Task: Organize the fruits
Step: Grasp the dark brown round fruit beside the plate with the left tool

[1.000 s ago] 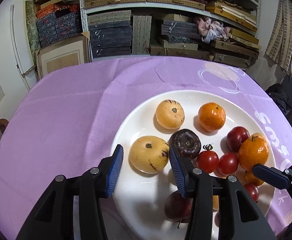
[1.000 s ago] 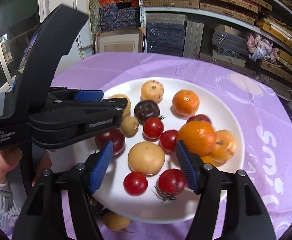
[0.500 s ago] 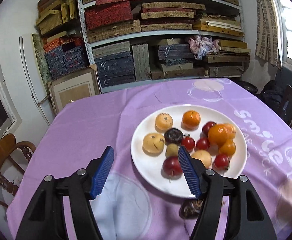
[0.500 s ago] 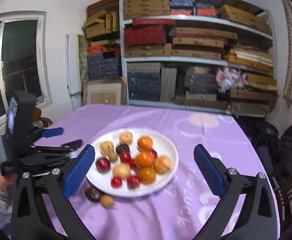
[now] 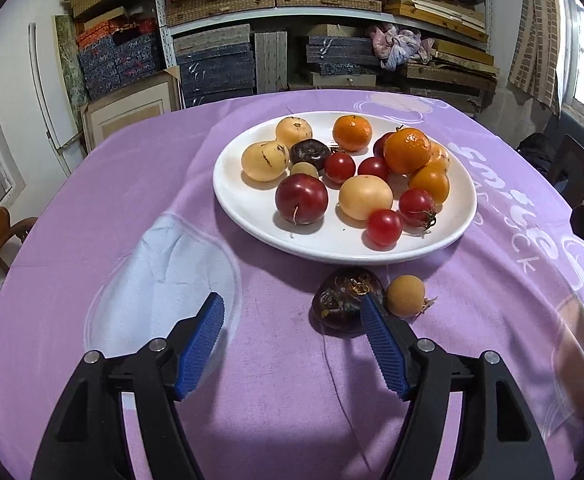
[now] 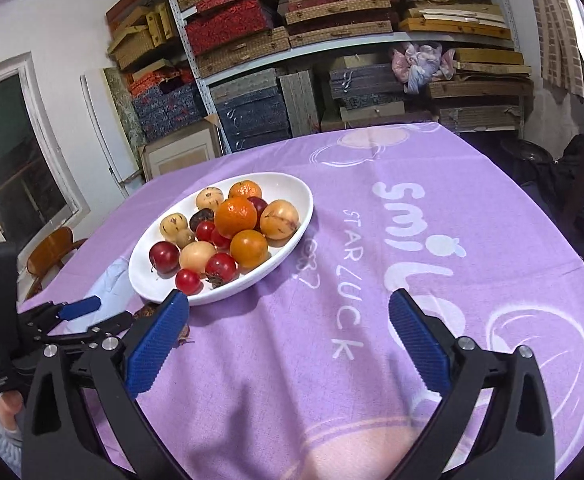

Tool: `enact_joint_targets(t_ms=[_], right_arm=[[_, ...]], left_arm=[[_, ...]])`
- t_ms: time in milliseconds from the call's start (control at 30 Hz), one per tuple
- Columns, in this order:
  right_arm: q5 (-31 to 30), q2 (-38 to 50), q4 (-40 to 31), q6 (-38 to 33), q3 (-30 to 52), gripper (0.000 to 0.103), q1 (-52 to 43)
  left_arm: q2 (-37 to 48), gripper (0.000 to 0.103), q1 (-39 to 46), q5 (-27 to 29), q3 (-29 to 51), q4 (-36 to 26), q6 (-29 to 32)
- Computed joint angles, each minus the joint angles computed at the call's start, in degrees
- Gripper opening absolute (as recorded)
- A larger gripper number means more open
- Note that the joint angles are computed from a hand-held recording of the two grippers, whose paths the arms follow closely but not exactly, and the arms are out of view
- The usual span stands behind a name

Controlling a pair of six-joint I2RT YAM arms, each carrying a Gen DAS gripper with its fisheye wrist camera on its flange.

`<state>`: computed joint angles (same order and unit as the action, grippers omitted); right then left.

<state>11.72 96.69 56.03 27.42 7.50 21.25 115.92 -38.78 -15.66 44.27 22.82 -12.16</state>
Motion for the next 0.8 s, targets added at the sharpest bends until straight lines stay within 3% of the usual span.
enact_joint_targets(t_ms=[467,633,800], right_arm=[[0.51,-2.72,-3.68,0.32,0.63,0.099,0.51],[0.04,-1.26,-2.89,0.46,0.9,0.099,0.1],[-0.1,-0.86,-2.25,0.39,0.84,0.099,-0.07]], left_arm=[[5.49,0.075,-2.34,-2.02,5.13,-0.94,1.0],[5.91,0.088,-1.35,-2.29,5.24,-0.6,1.58],[4.65,0.089,0.06,-1.85,2.84,0.51,2.02]])
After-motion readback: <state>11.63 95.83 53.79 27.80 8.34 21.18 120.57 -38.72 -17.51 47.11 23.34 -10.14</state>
